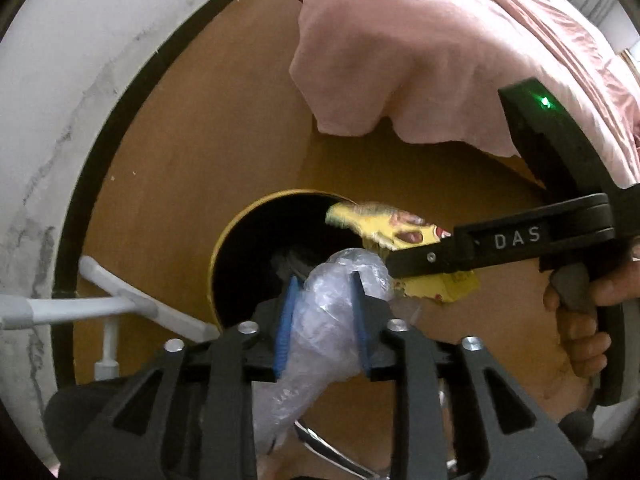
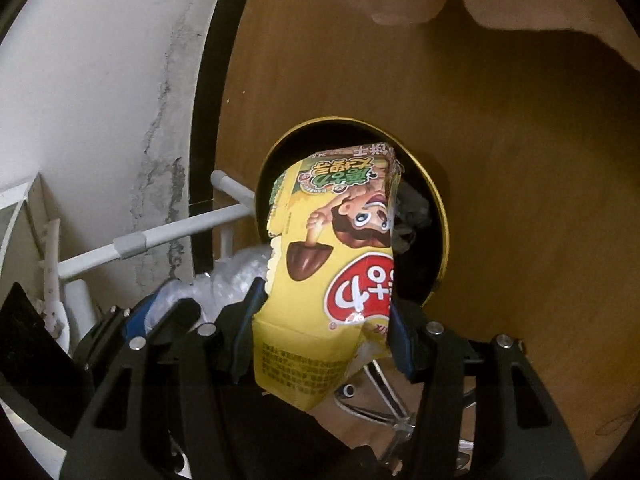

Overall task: Collect trash
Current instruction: 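Carry both bags to the black bin and open both grippers over it, then grasp the blue cloth with left gripper while right grasps yellow stick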

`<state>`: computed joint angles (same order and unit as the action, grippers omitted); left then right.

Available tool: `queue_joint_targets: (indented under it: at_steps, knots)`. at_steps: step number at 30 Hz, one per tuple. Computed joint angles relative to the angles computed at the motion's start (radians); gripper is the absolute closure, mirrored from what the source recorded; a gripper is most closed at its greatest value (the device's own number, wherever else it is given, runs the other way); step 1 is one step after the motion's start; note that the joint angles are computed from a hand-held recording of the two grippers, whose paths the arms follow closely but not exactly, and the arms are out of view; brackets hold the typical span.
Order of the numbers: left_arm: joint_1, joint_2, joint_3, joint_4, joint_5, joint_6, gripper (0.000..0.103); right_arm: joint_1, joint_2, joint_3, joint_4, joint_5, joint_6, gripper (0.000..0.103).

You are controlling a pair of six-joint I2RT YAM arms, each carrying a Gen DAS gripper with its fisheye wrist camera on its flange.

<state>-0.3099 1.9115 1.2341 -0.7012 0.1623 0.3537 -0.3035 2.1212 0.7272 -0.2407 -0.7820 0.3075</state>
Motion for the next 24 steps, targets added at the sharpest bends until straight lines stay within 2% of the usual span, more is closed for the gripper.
queue_joint_targets:
  at_steps: [1, 2, 3, 4, 6, 8, 11, 12, 13, 16, 19, 21, 24]
  knots:
    - [-0.005, -0.006, -0.01, 0.011, 0.0, -0.011, 0.024, -0.008, -0.001, -0.004, -0.001, -0.003, 0.001, 0.032]
    - [-0.009, -0.019, -0.026, 0.034, -0.006, -0.023, 0.009, -0.017, 0.007, -0.001, 0.003, -0.017, -0.003, 0.028]
    - [-0.01, -0.039, -0.05, 0.065, -0.006, -0.031, 0.009, -0.017, 0.006, 0.0, 0.005, -0.019, 0.005, 0.019]
    - [-0.003, -0.021, -0.023, 0.067, 0.002, -0.023, 0.009, -0.031, -0.006, -0.004, 0.0, -0.023, 0.001, 0.016]
    - [-0.007, -0.021, -0.012, 0.044, 0.006, -0.025, 0.009, -0.09, -0.038, -0.014, -0.038, -0.033, -0.047, 0.015]
    - [-0.005, -0.051, -0.014, 0.019, 0.041, -0.021, 0.009, -0.113, -0.113, -0.028, -0.073, -0.006, -0.03, 0.015]
    - [-0.029, -0.126, -0.006, -0.019, 0.117, -0.026, 0.009, -0.179, -0.41, -0.099, -0.135, 0.145, -0.017, 0.014]
    - [-0.043, -0.176, 0.003, -0.042, 0.151, -0.026, 0.009, -0.223, -0.536, -0.097, -0.214, 0.214, -0.054, 0.011]
    - [-0.054, -0.217, 0.02, -0.061, 0.186, -0.029, 0.009, -0.239, -0.662, -0.113, -0.238, 0.283, -0.037, 0.007]
    - [-0.048, -0.373, 0.123, -0.166, 0.316, -0.022, 0.009, -0.252, -1.02, -0.088, -0.386, 0.51, -0.067, 0.007]
    - [0.05, -0.476, 0.28, -0.277, 0.406, 0.01, 0.009, -0.149, -1.239, -0.004, -0.498, 0.679, -0.068, 0.007]
    - [0.202, -0.506, 0.398, -0.359, 0.473, 0.045, 0.009, -0.028, -1.279, 0.072, -0.552, 0.756, -0.024, 0.007]
    - [0.51, -0.496, 0.558, -0.482, 0.555, 0.129, 0.009, 0.281, -1.231, 0.182, -0.554, 0.916, 0.111, 0.007]
